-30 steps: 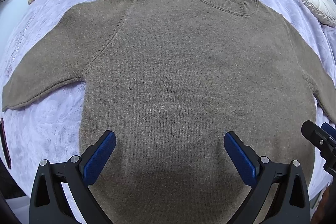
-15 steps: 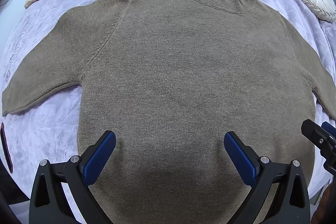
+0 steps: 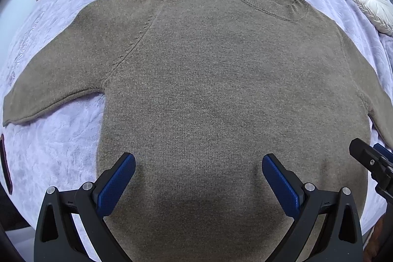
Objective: Fold small clothes
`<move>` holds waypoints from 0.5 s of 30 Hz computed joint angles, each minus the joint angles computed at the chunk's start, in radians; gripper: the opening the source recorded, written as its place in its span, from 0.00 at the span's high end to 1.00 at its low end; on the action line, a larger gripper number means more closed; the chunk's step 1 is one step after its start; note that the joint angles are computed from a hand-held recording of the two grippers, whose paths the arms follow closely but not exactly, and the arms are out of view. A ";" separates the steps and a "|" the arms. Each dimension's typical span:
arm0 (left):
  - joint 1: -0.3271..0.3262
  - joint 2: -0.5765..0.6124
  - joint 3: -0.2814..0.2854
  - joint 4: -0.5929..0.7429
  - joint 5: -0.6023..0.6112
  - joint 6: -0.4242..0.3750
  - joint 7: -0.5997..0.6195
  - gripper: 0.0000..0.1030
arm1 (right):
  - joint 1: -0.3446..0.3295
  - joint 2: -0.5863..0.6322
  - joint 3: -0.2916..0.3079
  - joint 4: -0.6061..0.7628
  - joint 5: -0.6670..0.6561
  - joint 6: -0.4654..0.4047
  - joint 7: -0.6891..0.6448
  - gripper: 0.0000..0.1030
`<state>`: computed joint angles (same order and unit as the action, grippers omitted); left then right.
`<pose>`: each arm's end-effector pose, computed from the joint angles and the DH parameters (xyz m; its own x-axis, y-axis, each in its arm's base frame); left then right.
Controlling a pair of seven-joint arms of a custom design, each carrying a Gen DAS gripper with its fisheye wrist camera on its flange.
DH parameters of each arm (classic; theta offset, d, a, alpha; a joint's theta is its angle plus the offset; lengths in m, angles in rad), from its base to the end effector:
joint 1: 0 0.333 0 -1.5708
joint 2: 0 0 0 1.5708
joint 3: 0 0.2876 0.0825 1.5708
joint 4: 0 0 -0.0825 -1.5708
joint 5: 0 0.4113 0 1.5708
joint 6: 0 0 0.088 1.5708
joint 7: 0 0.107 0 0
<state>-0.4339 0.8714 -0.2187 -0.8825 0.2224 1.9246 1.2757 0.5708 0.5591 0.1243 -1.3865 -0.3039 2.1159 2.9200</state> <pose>0.6814 -0.4147 0.3787 -0.3181 -0.9481 0.0032 -0.9308 0.3117 -0.1908 0.5881 0.4510 0.3723 -0.5022 -0.8578 -0.1094 -0.8226 0.5129 -0.2455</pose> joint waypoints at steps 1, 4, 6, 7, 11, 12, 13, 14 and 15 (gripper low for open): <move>0.002 0.000 0.000 0.000 -0.001 0.000 0.001 0.00 | 0.000 0.002 -0.001 0.003 -0.001 -0.002 0.000 0.00; 0.002 0.006 0.001 0.011 -0.004 -0.004 -0.002 0.00 | 0.001 0.007 -0.002 0.011 0.001 -0.010 0.003 0.00; 0.007 -0.004 0.000 -0.006 -0.005 0.006 -0.006 0.00 | 0.000 0.009 -0.002 0.013 0.004 -0.008 0.006 0.00; 0.003 -0.022 -0.002 -0.037 -0.003 0.016 -0.018 0.00 | 0.000 0.013 -0.002 0.018 0.006 -0.010 0.005 0.00; 0.001 -0.008 -0.002 -0.014 0.002 0.008 -0.016 0.00 | 0.001 0.015 -0.001 0.021 0.009 -0.012 0.006 0.00; -0.003 -0.002 0.002 -0.005 0.007 0.000 -0.017 0.00 | 0.001 0.013 -0.001 0.019 0.009 -0.011 0.007 0.00; -0.004 -0.003 0.005 -0.006 0.011 -0.002 -0.020 0.00 | 0.002 0.014 -0.002 0.020 0.009 -0.014 0.007 0.00; -0.002 -0.002 0.004 -0.008 0.010 -0.002 -0.017 0.00 | 0.002 0.013 -0.002 0.020 0.008 -0.015 0.008 0.00; 0.002 -0.003 0.002 -0.011 0.007 -0.001 -0.014 0.00 | 0.003 0.014 -0.002 0.022 0.007 -0.017 0.008 0.00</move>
<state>-0.4318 0.8682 -0.2168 -0.8933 0.2289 1.9237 1.2618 0.5739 0.5735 0.1219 -1.3641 -0.2972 2.0985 2.9284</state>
